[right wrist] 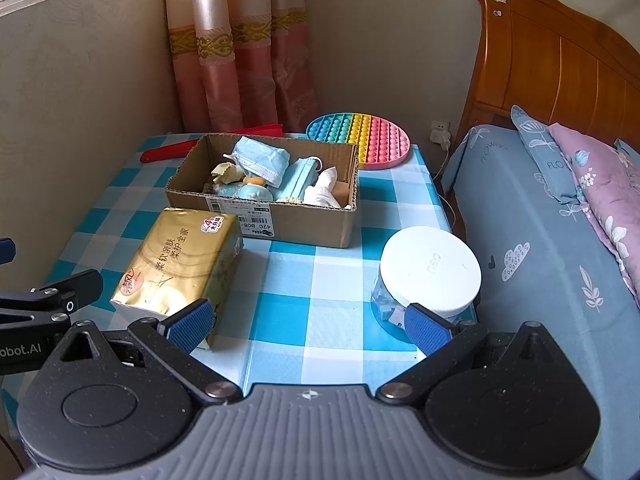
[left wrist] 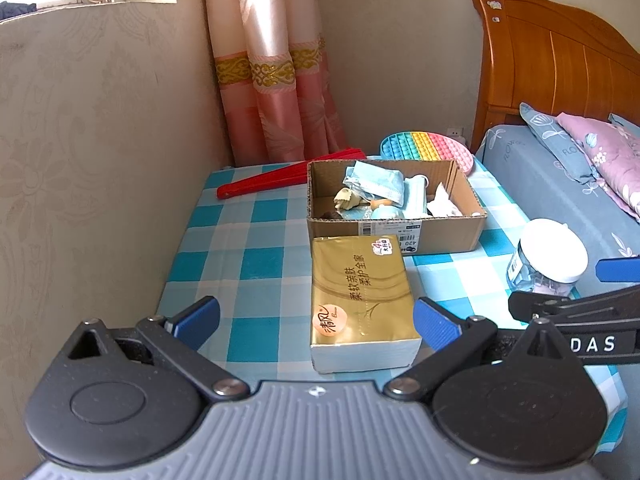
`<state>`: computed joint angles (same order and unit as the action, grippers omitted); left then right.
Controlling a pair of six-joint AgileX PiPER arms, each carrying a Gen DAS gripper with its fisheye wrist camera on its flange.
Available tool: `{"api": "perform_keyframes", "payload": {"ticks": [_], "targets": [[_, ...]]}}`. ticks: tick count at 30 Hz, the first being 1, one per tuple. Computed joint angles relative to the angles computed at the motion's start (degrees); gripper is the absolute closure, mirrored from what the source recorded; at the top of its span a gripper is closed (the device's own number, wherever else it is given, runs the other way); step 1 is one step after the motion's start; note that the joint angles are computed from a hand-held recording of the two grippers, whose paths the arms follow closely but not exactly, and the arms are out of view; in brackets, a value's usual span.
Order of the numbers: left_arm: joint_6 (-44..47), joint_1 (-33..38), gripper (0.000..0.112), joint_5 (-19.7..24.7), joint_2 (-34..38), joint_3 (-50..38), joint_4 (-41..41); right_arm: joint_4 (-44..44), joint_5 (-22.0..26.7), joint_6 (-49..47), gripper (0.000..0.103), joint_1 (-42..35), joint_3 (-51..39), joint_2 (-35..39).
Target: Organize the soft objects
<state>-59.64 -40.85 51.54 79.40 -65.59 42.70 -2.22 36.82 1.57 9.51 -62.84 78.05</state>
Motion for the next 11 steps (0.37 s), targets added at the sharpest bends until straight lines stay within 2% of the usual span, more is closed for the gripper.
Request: {"api": "perform_keyframes", "payload": {"ticks": [11], "targets": [[-0.15, -0.20, 0.010, 0.16, -0.11, 0.00, 0.04, -0.57, 0.10, 0.71, 0.000, 0.42, 0.06, -0.22]]}}
